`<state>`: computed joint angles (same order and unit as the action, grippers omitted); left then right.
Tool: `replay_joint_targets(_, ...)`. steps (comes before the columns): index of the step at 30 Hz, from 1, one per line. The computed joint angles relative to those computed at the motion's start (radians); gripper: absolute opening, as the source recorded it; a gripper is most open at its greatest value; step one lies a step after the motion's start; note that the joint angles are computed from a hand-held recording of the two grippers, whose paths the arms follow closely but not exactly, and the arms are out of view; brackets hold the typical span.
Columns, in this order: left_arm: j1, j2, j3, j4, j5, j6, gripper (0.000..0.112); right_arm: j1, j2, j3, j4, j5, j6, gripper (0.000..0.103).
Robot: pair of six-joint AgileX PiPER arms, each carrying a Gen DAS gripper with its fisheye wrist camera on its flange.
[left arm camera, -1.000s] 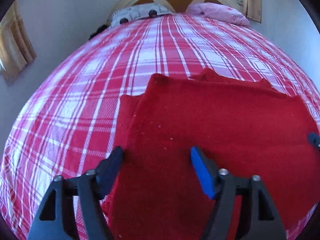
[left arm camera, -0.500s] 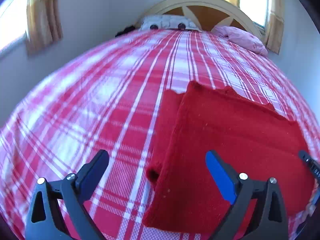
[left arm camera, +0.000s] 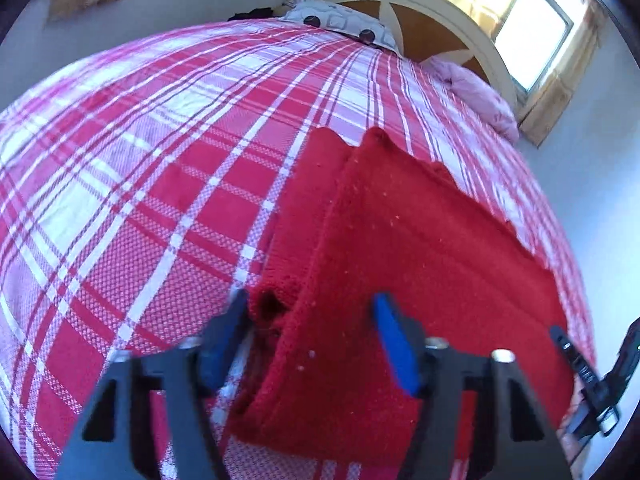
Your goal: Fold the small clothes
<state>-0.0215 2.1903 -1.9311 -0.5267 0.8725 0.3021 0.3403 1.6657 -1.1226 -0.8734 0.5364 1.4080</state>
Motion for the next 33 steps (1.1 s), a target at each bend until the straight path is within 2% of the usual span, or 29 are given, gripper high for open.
replay_joint_targets(1, 0.017, 0.011, -0.020, -0.040, 0.035, 0.010, 0.037, 0.000, 0.000, 0.000, 0.000, 0.000, 0.000, 0.011)
replay_joint_targets(3, 0.038, 0.031, -0.049, -0.108, 0.095, 0.007, 0.030, 0.000, 0.000, 0.000, -0.001, 0.000, 0.001, 0.011)
replay_joint_targets(9, 0.034, 0.026, -0.028, -0.123, 0.070, -0.001, 0.028, 0.001, -0.001, 0.001, -0.002, -0.001, 0.003, 0.011)
replay_joint_targets(13, 0.039, 0.041, -0.053, -0.110, 0.084, -0.044, 0.034, 0.001, -0.001, 0.001, -0.005, 0.001, 0.003, 0.011)
replay_joint_targets(16, 0.020, 0.023, -0.034, -0.065, 0.058, -0.065, 0.035, 0.000, -0.001, 0.002, -0.005, 0.000, 0.003, 0.011)
replay_joint_targets(22, 0.035, 0.048, -0.091, -0.101, 0.115, -0.091, 0.024, 0.000, -0.002, 0.002, -0.003, -0.001, 0.001, 0.011)
replay_joint_targets(26, 0.029, 0.001, -0.024, -0.116, 0.063, -0.046, 0.023, -0.027, -0.031, -0.007, 0.109, -0.017, -0.082, 0.011)
replay_joint_targets(28, 0.026, -0.018, -0.008, -0.127, 0.047, -0.031, 0.023, -0.021, -0.068, -0.014, 0.122, -0.006, -0.063, 0.011)
replay_joint_targets(30, 0.022, -0.041, 0.014, -0.142, 0.021, -0.009, 0.023, -0.018, -0.115, -0.013, 0.145, -0.055, -0.062, 0.011)
replay_joint_targets(31, 0.013, -0.058, 0.030, -0.135, 0.001, -0.005, 0.023, -0.017, -0.127, -0.035, 0.201, -0.078, -0.117, 0.015)
replay_joint_targets(32, 0.001, -0.071, 0.041, -0.123, -0.015, -0.006, 0.023, -0.019, -0.127, -0.059, 0.260, -0.084, -0.182, 0.030)
replay_joint_targets(33, -0.013, -0.085, 0.053, -0.111, -0.031, -0.004, 0.023, -0.021, -0.124, -0.081, 0.317, -0.089, -0.245, 0.053)
